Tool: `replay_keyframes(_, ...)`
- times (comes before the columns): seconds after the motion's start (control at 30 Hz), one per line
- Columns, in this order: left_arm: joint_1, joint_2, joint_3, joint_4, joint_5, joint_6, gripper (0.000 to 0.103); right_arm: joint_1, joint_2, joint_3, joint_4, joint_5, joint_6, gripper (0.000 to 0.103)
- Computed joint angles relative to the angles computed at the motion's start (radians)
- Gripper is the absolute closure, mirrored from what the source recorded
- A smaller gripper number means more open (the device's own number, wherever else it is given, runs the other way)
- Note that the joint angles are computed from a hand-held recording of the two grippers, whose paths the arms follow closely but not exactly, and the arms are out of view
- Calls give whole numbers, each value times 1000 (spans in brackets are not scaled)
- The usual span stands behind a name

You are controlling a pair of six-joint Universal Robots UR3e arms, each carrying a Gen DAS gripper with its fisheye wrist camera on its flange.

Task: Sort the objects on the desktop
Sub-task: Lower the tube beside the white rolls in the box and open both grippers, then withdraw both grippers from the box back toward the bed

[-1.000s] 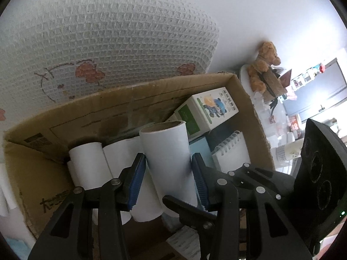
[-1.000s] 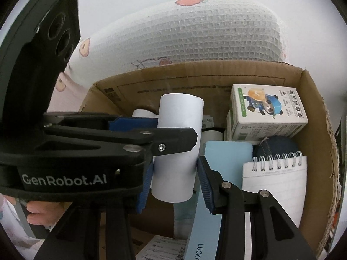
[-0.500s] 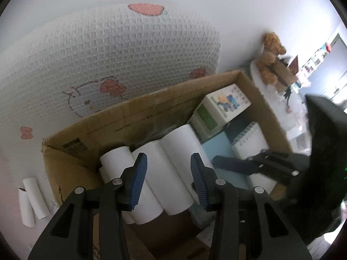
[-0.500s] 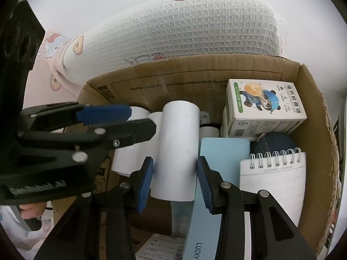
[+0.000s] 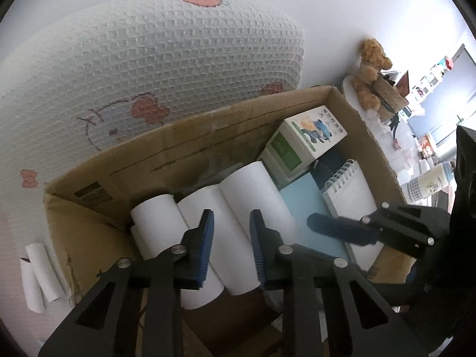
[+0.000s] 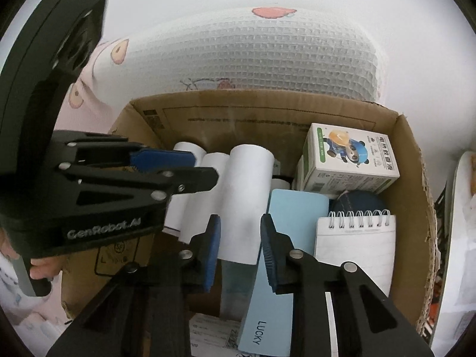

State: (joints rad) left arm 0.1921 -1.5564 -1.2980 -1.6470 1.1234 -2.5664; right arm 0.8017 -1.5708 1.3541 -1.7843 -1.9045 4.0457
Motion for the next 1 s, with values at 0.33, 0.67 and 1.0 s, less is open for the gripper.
replay_keyframes(0.33,-35,-58,47,-11,-13,-33,83,-37,125,-94,-35,49,-19,84)
replay_keyframes(0.67,-49,-58,27,22,22,-70,83,-81,55,11,-81,107,2,84)
replay_keyframes(1.0,-24,82,-14,-10,84,50,83,17,74,-104,22,95,38,84)
